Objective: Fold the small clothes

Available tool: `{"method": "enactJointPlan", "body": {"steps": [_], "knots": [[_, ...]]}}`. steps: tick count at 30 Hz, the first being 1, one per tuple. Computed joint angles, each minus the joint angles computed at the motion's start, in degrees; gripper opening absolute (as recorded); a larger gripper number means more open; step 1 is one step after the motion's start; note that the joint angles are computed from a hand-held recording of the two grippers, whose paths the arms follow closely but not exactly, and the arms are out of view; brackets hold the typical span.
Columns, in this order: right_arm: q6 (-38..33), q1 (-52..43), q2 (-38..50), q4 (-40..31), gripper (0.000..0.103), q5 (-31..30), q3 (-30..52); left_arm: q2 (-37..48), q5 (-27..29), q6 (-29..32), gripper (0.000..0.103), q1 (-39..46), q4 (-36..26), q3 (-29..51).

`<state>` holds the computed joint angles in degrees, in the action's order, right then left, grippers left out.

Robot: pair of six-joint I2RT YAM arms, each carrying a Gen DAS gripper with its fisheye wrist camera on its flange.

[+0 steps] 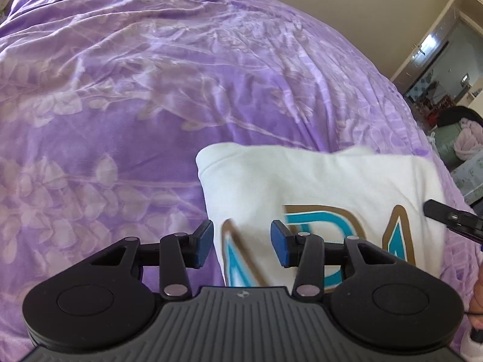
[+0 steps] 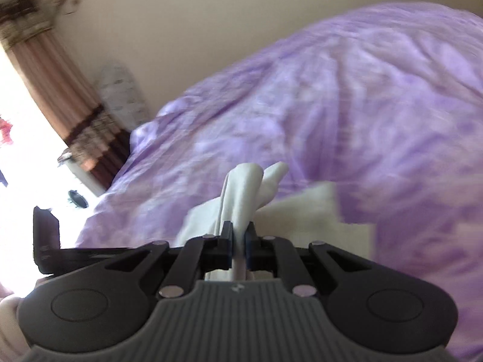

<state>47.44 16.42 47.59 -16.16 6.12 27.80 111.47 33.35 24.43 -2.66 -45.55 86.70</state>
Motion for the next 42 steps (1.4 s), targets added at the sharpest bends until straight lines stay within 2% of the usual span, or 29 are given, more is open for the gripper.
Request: {"method": "enactJointPlan", "body": {"steps": [4, 6, 12, 17, 19, 21, 25, 29, 32, 36, 39, 42], "knots": [[1.2, -11.0, 5.1, 2.5, 0.002, -9.6, -5.8, 1.3, -0.5, -1.6, 0.050, -1.8, 1.1, -1.3], [1.3, -13.2, 6.0, 4.3, 0.002, -12.1, -7.6, 1.5, -0.7, -2.4, 0.050, -2.2, 2.1, -2.4], [0.7, -10.3, 3.3, 4.1, 0.002, -9.0, -7.6, 1.8, -1.1, -3.4, 0.050, -2.3, 3.2, -2.9], [-0.3, -7.3, -5.4, -1.1, 0.002, -3.9, -5.8, 1.0, 0.7, -3.1, 0.050, -2.0, 3.2, -2.8], [-1.3, -8.2, -3.9, -0.9, 0.002, -3.8, -5.9, 1.5, 0.2, -3.1, 0.050, -2.7, 3.1, -2.3], [-2.1, -11.1, 0.5, 1.7, 0.002, -7.6, -7.3, 1.6, -1.9, -4.2, 0.050, -3.9, 5.0, -3.5], [-1.5, -15.4, 4.5, 3.8, 0.001, -11.2, -9.2, 1.7, -6.6, -3.6, 0.041, -5.8, 9.6, -6.4], [-2.0, -15.0, 5.2, 3.5, 0.003, -9.9, -9.5, 2.5, -7.2, -4.2, 0.037, -5.5, 9.7, -5.8], [-1.3, -12.4, 1.6, -2.9, 0.015, -5.1, -7.6, -0.3, -8.5, -3.6, 0.037, -5.0, 7.9, -6.2], [2.2, -4.6, -7.1, -16.1, 0.019, 3.7, -3.2, -6.6, -5.9, 1.9, 0.037, -2.5, 2.3, -8.0], [6.7, 5.0, -10.9, -26.4, 0.024, 9.9, 1.6, -12.3, -3.6, 6.5, 0.037, 0.1, -1.6, -10.7], [15.2, 19.6, -12.1, -37.0, 0.025, 16.8, 6.3, -19.0, -2.4, 13.5, 0.037, 3.3, -5.8, -14.7]]}}
